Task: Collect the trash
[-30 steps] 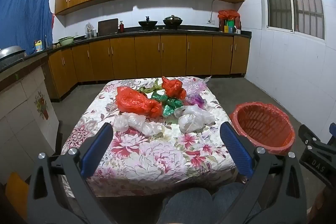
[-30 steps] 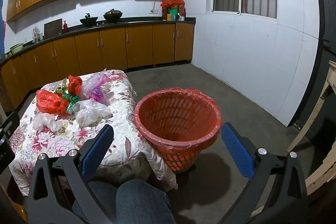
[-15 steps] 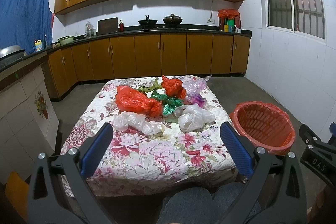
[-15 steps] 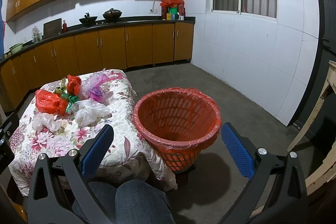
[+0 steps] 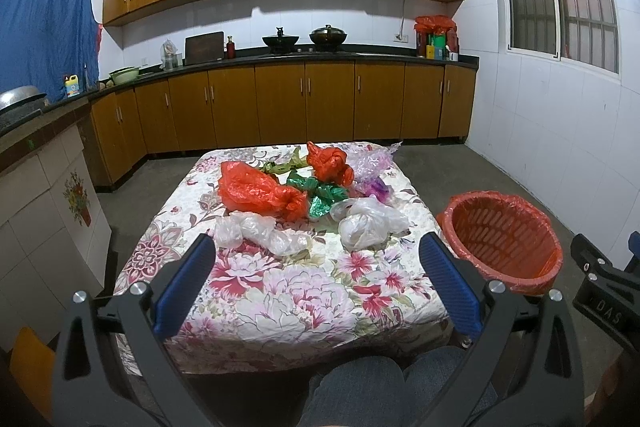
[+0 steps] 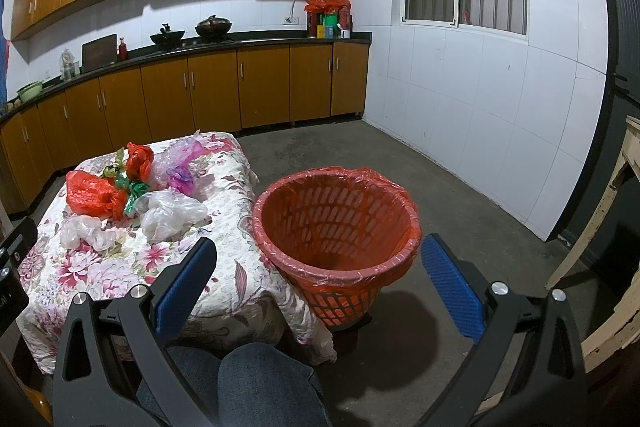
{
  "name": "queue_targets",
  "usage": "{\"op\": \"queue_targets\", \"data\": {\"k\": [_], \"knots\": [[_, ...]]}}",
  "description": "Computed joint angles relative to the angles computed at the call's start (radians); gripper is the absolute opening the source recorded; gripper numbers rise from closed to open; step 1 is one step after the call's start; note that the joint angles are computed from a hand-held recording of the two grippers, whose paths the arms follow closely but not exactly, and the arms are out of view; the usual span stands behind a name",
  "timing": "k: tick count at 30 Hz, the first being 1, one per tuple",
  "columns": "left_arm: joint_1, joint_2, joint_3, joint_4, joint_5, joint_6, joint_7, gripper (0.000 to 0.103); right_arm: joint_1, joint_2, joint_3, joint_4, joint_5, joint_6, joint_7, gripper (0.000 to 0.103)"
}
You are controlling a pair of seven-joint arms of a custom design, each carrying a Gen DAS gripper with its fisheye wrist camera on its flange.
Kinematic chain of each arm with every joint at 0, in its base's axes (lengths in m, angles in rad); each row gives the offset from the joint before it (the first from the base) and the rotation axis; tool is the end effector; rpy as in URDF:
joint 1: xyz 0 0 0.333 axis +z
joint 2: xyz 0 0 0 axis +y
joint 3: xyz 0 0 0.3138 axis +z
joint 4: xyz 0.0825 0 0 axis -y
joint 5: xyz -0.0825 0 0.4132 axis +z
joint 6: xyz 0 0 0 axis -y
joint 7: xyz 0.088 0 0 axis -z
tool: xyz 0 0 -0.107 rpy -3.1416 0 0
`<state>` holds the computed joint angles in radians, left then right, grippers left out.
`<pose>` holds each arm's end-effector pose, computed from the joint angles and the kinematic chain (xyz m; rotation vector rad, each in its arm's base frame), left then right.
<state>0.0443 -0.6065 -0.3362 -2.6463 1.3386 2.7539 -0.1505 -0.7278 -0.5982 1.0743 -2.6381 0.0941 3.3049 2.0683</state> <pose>0.3943 -0.1598 0.4523 -1.6827 1.2810 -0.7677 0.4480 0.1705 0.4375 -1.5339 1.6196 -0.9808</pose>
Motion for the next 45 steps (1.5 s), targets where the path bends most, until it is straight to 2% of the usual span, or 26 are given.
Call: {"op": "queue_targets", "data": {"k": [45], "knots": [[0.001, -0.010, -0.006, -0.011, -0.026, 0.004, 0.018, 0.099, -0.013, 0.008, 0.011, 0.001, -0.003, 0.003, -0.002, 0.101]]}}
